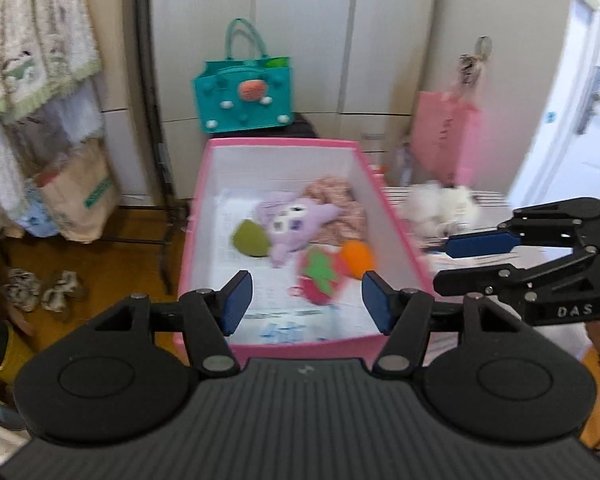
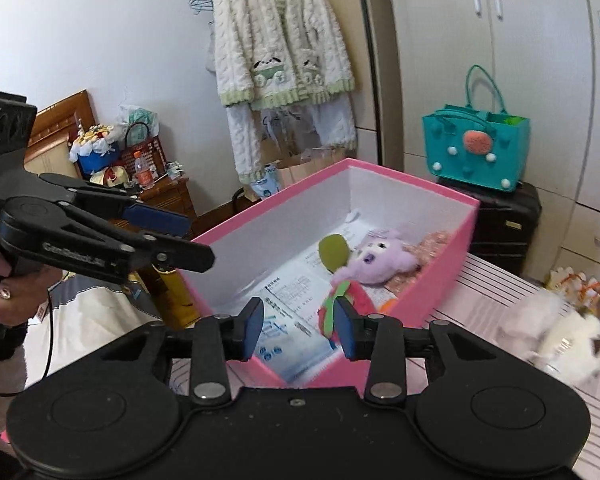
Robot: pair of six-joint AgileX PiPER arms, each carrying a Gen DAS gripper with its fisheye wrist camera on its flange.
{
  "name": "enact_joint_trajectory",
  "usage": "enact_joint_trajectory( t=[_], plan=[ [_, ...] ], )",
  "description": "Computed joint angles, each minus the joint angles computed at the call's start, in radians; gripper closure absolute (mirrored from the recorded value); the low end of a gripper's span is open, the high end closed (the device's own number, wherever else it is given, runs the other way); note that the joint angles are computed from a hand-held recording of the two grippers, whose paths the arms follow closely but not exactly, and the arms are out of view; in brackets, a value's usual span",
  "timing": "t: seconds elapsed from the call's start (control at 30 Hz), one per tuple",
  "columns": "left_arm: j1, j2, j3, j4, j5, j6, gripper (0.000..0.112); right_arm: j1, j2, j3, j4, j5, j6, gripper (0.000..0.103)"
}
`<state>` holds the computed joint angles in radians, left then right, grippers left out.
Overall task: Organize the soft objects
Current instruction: 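Move the left tool to the small white wipe pack and grasp it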
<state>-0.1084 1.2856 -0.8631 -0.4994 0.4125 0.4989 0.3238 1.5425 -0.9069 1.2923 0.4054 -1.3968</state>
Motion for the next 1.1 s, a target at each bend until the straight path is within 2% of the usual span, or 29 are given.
enact_joint_trajectory(
  t=[0.13,0.23,0.43,0.7,0.77,0.87,0.97,1.1],
  plan=[
    [-0.031,-0.051,-0.013,-0.058,0.078,0.050,0.050,-0.069,-0.128,0.062,-0.125,0.051,0.113,0.057],
    [-0.080,-0.073,-0.028,-0.057,0.106,0.053,0.049,-0.134,-0.212,0.101,-0.170,0.100,0.145,0.056],
    [-0.199,-0.060,-0.056,-0.045,0.085,0.053,0.049,-0.222,-0.329,0.184,-0.173,0.103,0.142,0.055],
    [-0.339,0.039,-0.098,-0.068,-0.029,0.046,0.049,-0.418,-0.341,0.243,0.044,0.222,-0.144,0.054],
    [-0.382,0.055,-0.105,0.011,-0.076,-0.033,0.049,-0.441,-0.352,0.264,0.108,0.203,-0.215,0.054],
    [-0.444,0.094,-0.117,0.206,-0.150,-0.224,0.049,-0.477,-0.339,0.267,0.145,0.205,-0.280,0.053],
    [-0.480,0.151,-0.154,0.349,-0.171,-0.376,0.049,-0.505,-0.304,0.255,0.167,0.209,-0.323,0.053],
    [-0.522,0.238,-0.202,0.654,-0.191,-0.708,0.049,-0.538,-0.238,0.227,0.183,0.213,-0.363,0.052]
  ],
)
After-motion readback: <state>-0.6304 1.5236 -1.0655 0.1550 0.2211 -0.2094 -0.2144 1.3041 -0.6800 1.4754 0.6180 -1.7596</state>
